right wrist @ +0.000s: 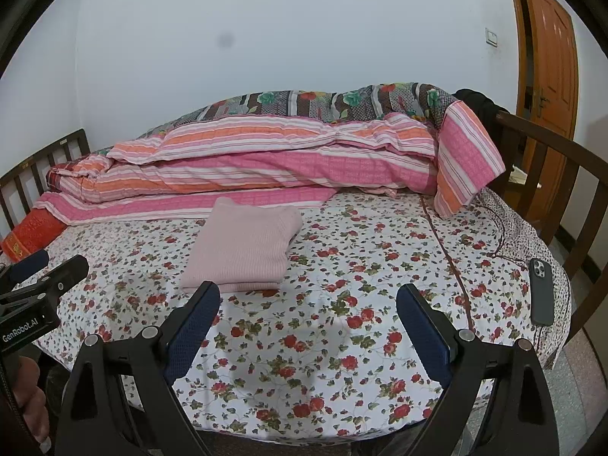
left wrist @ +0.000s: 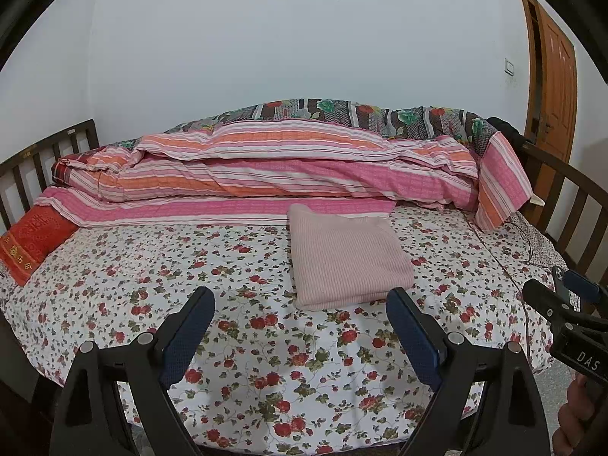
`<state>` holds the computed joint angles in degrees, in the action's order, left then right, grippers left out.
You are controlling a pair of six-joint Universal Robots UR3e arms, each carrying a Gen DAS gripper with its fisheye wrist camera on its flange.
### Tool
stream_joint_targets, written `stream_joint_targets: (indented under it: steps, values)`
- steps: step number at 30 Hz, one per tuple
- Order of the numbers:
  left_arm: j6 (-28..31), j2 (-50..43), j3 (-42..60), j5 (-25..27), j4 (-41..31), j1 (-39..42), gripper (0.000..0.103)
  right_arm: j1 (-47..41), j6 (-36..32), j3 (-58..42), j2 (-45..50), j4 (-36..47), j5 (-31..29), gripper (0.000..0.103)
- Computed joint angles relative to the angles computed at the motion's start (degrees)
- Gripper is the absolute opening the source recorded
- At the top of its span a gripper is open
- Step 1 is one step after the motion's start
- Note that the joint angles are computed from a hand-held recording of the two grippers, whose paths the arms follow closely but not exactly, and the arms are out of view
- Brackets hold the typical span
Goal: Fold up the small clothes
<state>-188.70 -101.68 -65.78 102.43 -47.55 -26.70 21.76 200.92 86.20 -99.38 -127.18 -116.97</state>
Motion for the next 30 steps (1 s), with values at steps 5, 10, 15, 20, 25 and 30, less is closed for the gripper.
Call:
stream_joint_targets:
  steps: [5, 10, 15, 20, 25, 30]
  values:
    - [0.1, 0.0, 0.1, -0.1, -0.1, 0.1, 0.092, 0.1, 0.0, 0.0, 0.0, 0.1, -0.2, 0.093]
    - [0.0, 0.0, 0.0, 0.2, 0.0, -0.1, 0.092, 0.0, 0.1, 0.0, -0.1, 0.1, 0.0, 0.093]
    - [0.0, 0.0, 0.0, 0.3, 0.0, -0.1, 0.092, 0.0, 0.1, 0.1, -0.2, 0.1, 0.1, 0.093]
    - [0.0, 0.3, -0.1, 0.7, 0.0, -0.1, 0.092, 0.3, 0.3, -0.2, 0.1, 0.2, -0.2, 0.093]
    - [-0.1, 0.2, 0.2, 0.6, -0.2, 0.0, 0.092, 1.9, 1.8, -0.6, 0.8, 0.7, -1.5, 0.093]
    - [0.0, 0.3, -0.1, 0.6, -0.1, 0.1, 0.092, 2.5, 2.4, -1.0, 1.3, 0.9, -1.9, 0.093]
